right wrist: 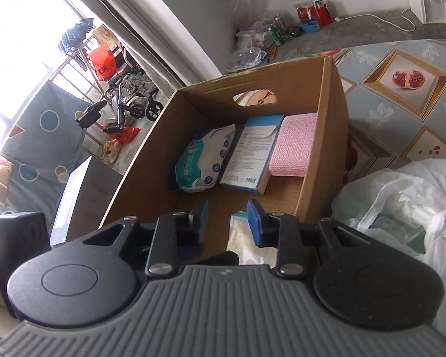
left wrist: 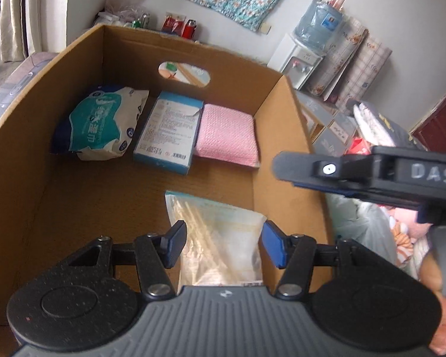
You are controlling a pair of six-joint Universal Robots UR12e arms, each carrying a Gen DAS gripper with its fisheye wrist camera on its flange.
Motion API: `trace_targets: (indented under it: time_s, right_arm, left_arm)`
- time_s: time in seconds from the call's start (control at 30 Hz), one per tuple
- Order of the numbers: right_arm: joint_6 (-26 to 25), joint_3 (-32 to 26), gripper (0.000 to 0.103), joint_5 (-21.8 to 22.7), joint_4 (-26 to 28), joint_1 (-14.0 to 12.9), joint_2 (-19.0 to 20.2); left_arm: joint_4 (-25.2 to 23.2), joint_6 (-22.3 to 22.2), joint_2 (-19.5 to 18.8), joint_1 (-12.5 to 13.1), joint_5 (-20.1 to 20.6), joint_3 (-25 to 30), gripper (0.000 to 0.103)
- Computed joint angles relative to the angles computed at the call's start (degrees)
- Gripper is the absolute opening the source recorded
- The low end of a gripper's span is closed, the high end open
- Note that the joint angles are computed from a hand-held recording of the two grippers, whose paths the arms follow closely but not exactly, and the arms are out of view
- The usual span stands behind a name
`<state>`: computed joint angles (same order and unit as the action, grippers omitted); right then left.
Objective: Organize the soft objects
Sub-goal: 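Lower the clear bag into the box and open the right gripper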
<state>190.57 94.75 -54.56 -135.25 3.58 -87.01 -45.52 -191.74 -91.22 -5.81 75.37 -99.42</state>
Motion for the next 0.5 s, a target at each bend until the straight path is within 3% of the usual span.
trace_targets:
  time_s: [0.17,0.3,0.37,0.5]
  right_arm:
    - [0.70,1.05,0.029,0.83,-1.60,-2.12,-0.72]
    - [1.43,2.46,0.030,1.99,-2.28,-3.81,-1.43]
    - [1.79,2.94,0.030,2.91,-2.10,-4.42,-1.59]
    - [1.73,3.78,0.030,4.61,-2.14,-5.14,-1.79]
  left_arm:
    - [-3.61,-0.38,-0.76,0.36,-1.04,0.88,0.057]
    - [-10.41,-1.22,-2.16,0.10,0.15,3.28,0.057]
    - [-12.36,-2.24,-2.39,0.78,-1.92,3.76,0.057]
    - [-15.72,0.08,-2.62,0.89,-2.65,4.90,0.058]
